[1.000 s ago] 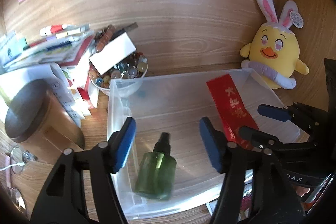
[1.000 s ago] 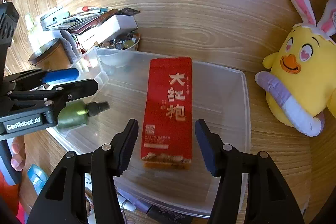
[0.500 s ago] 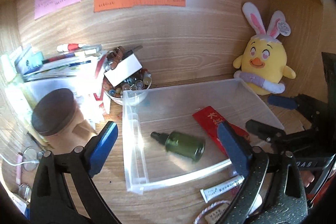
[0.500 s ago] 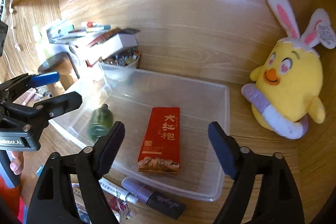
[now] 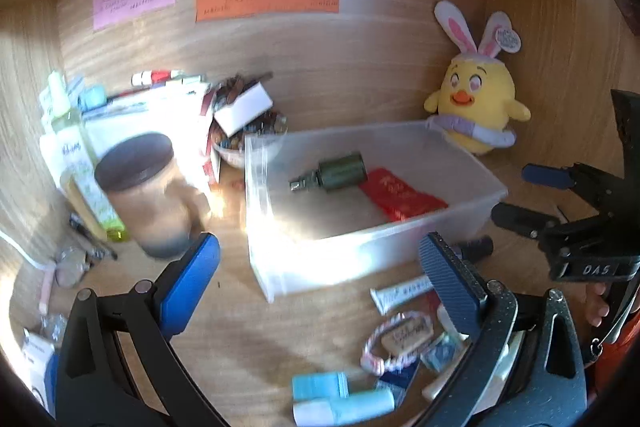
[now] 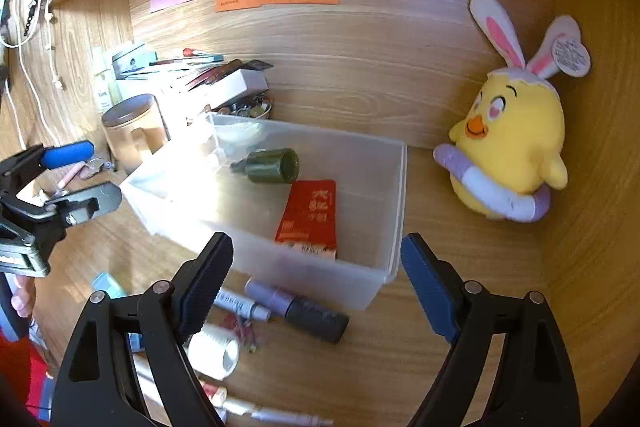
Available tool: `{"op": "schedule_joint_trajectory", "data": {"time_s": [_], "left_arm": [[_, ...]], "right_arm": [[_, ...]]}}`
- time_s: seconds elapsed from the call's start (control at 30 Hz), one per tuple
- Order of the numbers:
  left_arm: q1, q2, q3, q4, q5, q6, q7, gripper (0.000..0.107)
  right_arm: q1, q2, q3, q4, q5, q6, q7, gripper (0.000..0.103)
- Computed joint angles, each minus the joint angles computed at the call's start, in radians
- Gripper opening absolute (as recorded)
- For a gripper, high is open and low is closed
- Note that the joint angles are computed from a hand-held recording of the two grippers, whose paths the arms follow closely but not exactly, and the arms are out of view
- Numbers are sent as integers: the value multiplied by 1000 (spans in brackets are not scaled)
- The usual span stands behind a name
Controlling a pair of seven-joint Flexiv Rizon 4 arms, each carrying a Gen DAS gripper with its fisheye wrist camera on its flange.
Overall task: Organize objects
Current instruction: 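Grasp the blue tape roll with the left gripper while the right grasps the white roll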
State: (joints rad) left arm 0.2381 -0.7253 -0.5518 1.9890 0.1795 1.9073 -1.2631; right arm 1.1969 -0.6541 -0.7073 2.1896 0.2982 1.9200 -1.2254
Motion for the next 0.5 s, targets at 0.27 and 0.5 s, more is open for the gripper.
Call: {"op": "schedule_joint_trajectory", "data": {"time_s": [0.27, 0.5], "left_arm": [[7, 5, 29, 63, -5, -7, -13, 101], [41, -11, 13, 105, -7, -22, -13, 101]], "right_arm": [[35, -15, 30, 36, 43, 29, 4, 86], [-26, -24, 153, 26, 35, 54, 2, 86]]}}
